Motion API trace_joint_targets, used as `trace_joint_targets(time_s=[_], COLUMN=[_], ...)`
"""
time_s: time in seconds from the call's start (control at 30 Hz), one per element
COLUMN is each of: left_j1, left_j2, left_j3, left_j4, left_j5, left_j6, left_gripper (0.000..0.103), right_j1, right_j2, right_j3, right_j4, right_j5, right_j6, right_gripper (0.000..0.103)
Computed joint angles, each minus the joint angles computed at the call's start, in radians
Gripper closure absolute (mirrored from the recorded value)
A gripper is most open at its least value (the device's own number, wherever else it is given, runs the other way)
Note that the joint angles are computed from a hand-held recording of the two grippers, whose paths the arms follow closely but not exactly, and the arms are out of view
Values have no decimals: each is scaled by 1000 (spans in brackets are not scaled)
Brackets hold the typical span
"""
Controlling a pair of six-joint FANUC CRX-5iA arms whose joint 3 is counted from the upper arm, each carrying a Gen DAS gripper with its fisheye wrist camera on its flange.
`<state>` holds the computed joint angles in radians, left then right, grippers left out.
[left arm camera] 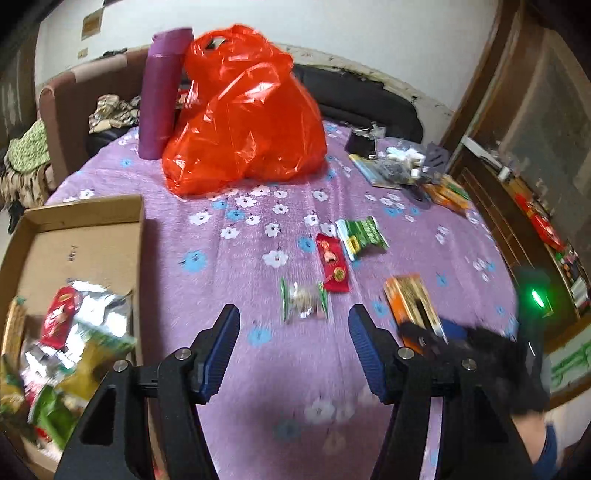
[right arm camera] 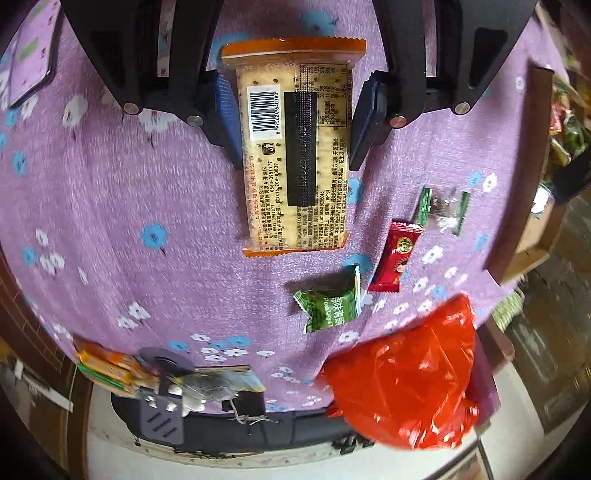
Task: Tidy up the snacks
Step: 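Grasp the cracker pack with right tool while left tool approaches small clear packet, then grasp the small clear packet with the left tool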
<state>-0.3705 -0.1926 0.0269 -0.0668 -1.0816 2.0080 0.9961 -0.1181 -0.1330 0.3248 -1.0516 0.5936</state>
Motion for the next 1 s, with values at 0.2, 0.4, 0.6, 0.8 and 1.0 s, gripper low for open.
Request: trace_joint_targets(time_s=[0.2,0.4,0.6,0.8,1.0], left_j1=[-13,-61,-97,-88,-107], left_j2=[130,201,193,114,69], left_j3=[79,122,104,7,-37], left_j4=[-19,-100,-150,-88,-115], left_j5=[-50,-81,-43,15,56], left_j6=[30,62,55,31,59], left_gripper=[49,54,78,100,100], right_j1=[-15,-24,-21,-2,27], right_j2=[-60,-73,-78,-75,-67], right_j3=[-76,-86,-88,-89,-91], right_j4=[-8,-30,-37,-20,12], right_j5=[115,141,142,143,138], right_j6=[-10,8,17,28,40], right_gripper=[46,46,46,46,46])
